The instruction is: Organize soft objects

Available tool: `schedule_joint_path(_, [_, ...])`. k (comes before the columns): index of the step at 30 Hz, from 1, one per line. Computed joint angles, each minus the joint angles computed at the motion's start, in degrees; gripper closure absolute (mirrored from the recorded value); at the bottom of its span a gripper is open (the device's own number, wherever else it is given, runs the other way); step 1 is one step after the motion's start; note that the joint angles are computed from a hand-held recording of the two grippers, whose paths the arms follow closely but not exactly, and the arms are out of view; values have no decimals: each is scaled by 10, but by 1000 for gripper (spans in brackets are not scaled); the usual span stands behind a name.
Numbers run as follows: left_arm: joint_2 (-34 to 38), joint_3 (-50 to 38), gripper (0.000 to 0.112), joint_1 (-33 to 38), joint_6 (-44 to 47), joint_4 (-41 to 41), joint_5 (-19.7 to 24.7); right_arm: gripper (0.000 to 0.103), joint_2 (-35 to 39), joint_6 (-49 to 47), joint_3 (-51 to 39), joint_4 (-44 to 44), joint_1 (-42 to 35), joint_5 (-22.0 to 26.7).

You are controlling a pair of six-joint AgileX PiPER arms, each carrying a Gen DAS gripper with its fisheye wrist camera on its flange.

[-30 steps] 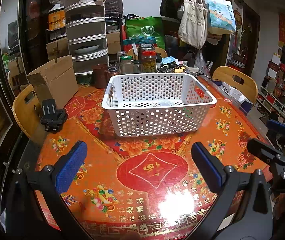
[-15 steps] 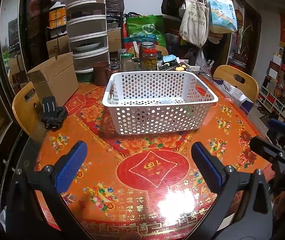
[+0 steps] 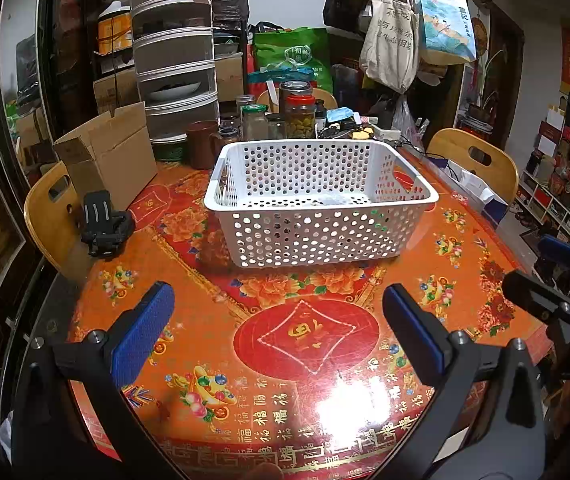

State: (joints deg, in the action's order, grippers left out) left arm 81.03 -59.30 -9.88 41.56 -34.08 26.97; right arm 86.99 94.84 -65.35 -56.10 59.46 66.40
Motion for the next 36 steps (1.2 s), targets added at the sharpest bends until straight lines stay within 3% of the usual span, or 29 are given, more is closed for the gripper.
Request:
schedule_joint_path(29, [9, -1, 9, -4, 6, -2, -4, 2, -1, -5, -5, 4, -3, -1])
schedule_joint_path(36, [11, 7, 9, -9, 14, -8, -30, 2, 4, -2, -5, 2, -6, -8])
